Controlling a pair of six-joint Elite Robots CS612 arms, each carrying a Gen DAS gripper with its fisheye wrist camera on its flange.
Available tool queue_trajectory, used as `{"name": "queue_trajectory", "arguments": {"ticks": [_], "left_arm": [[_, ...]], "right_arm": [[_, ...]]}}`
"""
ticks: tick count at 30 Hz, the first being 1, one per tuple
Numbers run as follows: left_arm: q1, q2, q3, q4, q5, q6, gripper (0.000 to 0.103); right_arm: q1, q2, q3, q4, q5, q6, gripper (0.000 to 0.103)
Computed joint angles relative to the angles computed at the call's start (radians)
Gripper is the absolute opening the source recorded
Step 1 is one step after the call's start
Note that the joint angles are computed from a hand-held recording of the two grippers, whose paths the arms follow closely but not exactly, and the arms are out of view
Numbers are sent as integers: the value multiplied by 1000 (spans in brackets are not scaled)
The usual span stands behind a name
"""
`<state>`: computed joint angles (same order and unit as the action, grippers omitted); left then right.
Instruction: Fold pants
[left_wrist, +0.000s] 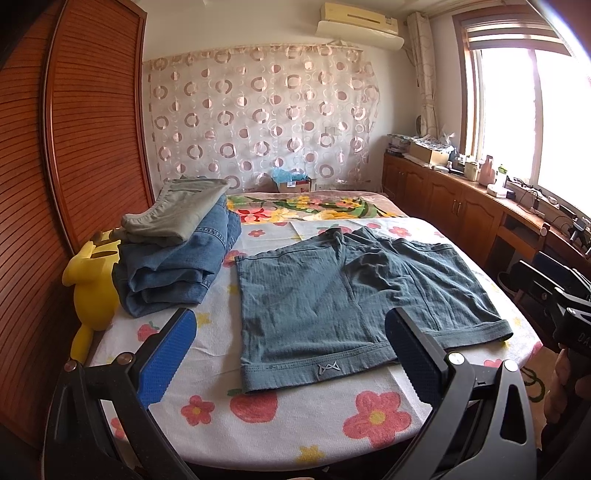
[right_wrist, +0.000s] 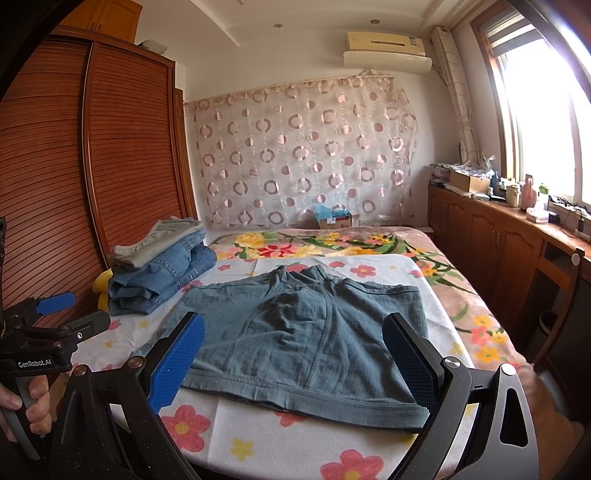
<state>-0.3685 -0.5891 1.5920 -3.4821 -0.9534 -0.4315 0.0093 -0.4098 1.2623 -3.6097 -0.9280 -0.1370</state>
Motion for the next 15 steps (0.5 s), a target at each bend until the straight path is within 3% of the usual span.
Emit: {"name": "queue_trajectory", "arguments": {"ticks": [15], "left_arm": [[-1, 1, -1, -1, 2, 1, 102]], "right_arm": [[-1, -2, 3, 4, -1, 6, 97]]}}
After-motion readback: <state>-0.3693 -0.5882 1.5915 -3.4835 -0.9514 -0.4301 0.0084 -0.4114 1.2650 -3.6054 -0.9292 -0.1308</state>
